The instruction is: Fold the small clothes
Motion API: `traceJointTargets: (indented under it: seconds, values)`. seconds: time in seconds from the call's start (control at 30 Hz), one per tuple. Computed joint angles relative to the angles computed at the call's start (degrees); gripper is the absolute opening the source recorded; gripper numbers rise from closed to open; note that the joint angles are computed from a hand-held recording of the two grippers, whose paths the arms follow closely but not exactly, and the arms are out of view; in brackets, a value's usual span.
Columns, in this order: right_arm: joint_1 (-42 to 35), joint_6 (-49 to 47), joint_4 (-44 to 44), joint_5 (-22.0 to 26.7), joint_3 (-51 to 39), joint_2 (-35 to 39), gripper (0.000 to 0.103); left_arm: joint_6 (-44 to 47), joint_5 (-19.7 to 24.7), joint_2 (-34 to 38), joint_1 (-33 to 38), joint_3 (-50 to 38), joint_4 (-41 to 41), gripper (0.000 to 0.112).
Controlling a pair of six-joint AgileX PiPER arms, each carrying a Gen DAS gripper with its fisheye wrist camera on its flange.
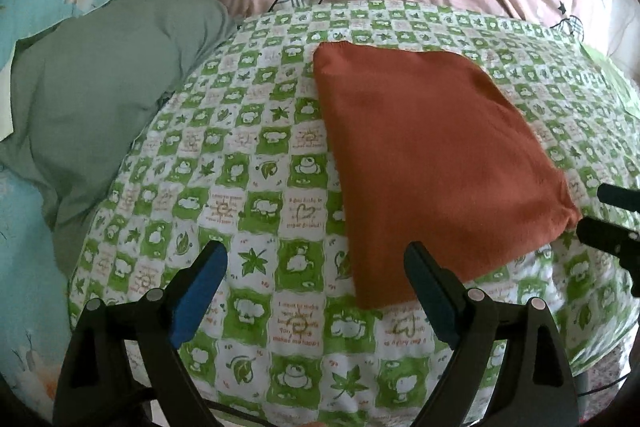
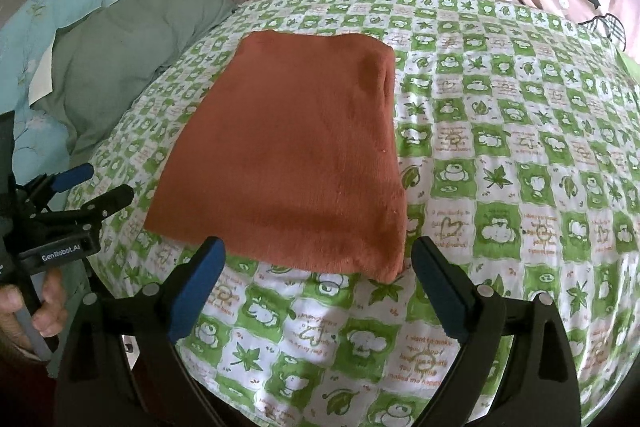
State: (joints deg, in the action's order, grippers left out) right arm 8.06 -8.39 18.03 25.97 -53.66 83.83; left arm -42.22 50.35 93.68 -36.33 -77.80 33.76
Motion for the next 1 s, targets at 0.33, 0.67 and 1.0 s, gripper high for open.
traceJointTargets:
  seconds: [0.33, 0.67, 1.0]
  values:
    - [0.1, -0.7, 0.0, 1.1, -3.1, 3.2, 0.095, -1.1, -0.4, -0.5, -0.5, -0.7, 1.3, 0.091]
    - [0.2, 1.0, -1.4, 2.2, -7.5, 5.7, 0.095, 1.6, -2.1, -0.6, 1.4, -1.3, -2.7, 0.091]
    - [-6.8, -15.9, 15.3, 4.5, -15.9, 14.0, 0.095, 3.7, -2.1, 4.8, 4.0, -7.8, -5.1, 0.091]
